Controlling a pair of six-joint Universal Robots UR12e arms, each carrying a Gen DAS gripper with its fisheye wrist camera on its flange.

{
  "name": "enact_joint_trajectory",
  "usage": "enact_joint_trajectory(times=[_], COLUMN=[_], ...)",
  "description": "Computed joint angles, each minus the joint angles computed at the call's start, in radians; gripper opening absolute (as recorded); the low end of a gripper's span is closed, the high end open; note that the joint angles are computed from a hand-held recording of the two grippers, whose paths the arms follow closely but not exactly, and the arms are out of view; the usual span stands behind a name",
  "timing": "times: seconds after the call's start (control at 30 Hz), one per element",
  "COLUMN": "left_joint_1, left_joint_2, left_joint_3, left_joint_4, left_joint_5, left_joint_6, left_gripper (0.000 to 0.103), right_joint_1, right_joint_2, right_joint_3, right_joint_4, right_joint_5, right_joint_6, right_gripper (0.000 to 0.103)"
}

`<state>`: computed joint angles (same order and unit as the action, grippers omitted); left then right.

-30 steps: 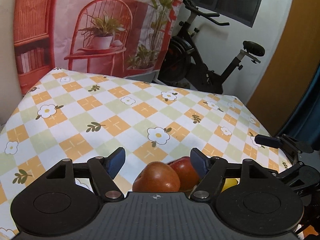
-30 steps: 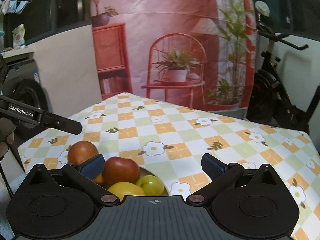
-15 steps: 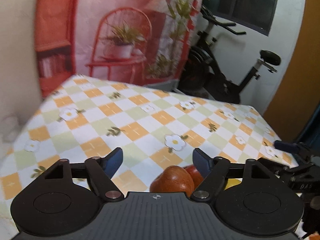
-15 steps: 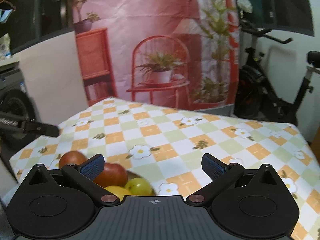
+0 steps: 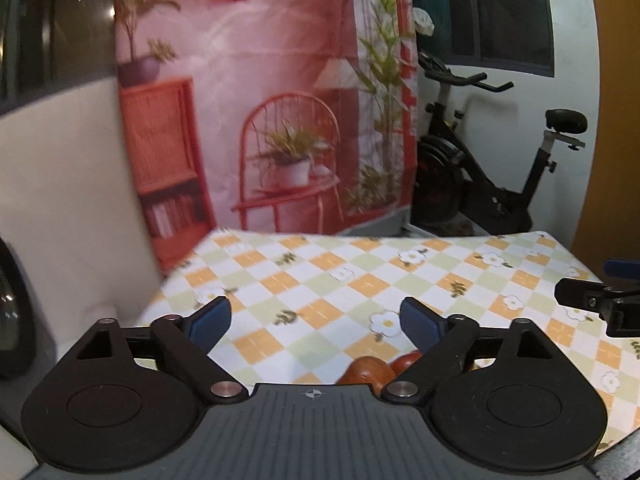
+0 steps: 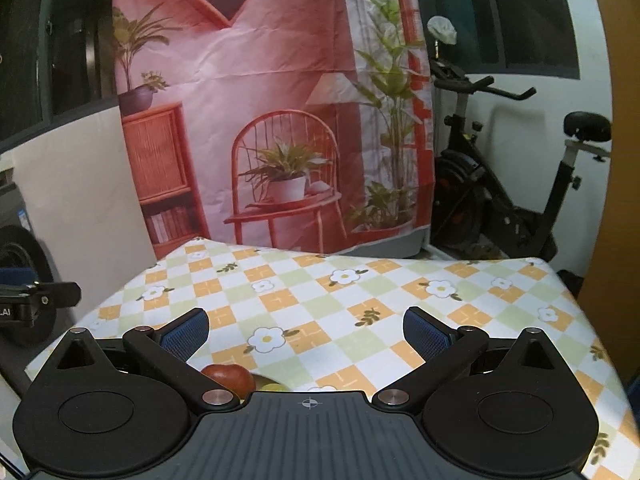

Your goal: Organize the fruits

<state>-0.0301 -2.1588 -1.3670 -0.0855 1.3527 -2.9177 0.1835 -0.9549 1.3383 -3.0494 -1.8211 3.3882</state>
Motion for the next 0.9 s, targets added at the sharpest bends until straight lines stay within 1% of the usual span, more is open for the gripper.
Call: enact_joint_trajectory(times=[0.1, 0.2, 0.27, 0.43, 0.57, 0.9], left_joint_1=[0.005, 0.009, 0.012, -0.002, -0.004, -0.011], left_joint_2=[0.011, 0.016, 0.016, 0.012, 0.011, 0.017], left_joint_3=[-0.012, -0.02, -0.024, -0.035, -0.039, -0.062], left_joint_4=[0.003, 0.001, 0.008, 0.04, 0.051, 0.111], left_joint_5=[-0.023, -0.045, -0.06, -0.012, -0.015, 0.019], left_joint_6=[-0.012, -0.033, -0.047, -0.033, -0.04, -0.013], left_gripper=[0.094, 0.094, 0.094, 0.094, 0.094, 0.094], right_joint_1=[0.011, 0.013, 0.015, 0.02, 0.022, 0.024], right_joint_2=[-0.006, -0.01, -0.01, -0.008, -0.005, -0.006], right_joint_3=[0.002, 0.009, 0.009, 0.007, 0.004, 0.006], right_joint_4=[0.0, -0.008, -0.005, 0.002, 0.01, 0.017], right_joint_5=[-0.033, -0.025, -0.033, -0.055, -0.059, -0.057], right_joint_6=[-0.007, 0.002, 0.004, 0.004, 0.002, 0.003], right_gripper=[0.103, 0.103, 0.103, 0.103, 0.103, 0.103])
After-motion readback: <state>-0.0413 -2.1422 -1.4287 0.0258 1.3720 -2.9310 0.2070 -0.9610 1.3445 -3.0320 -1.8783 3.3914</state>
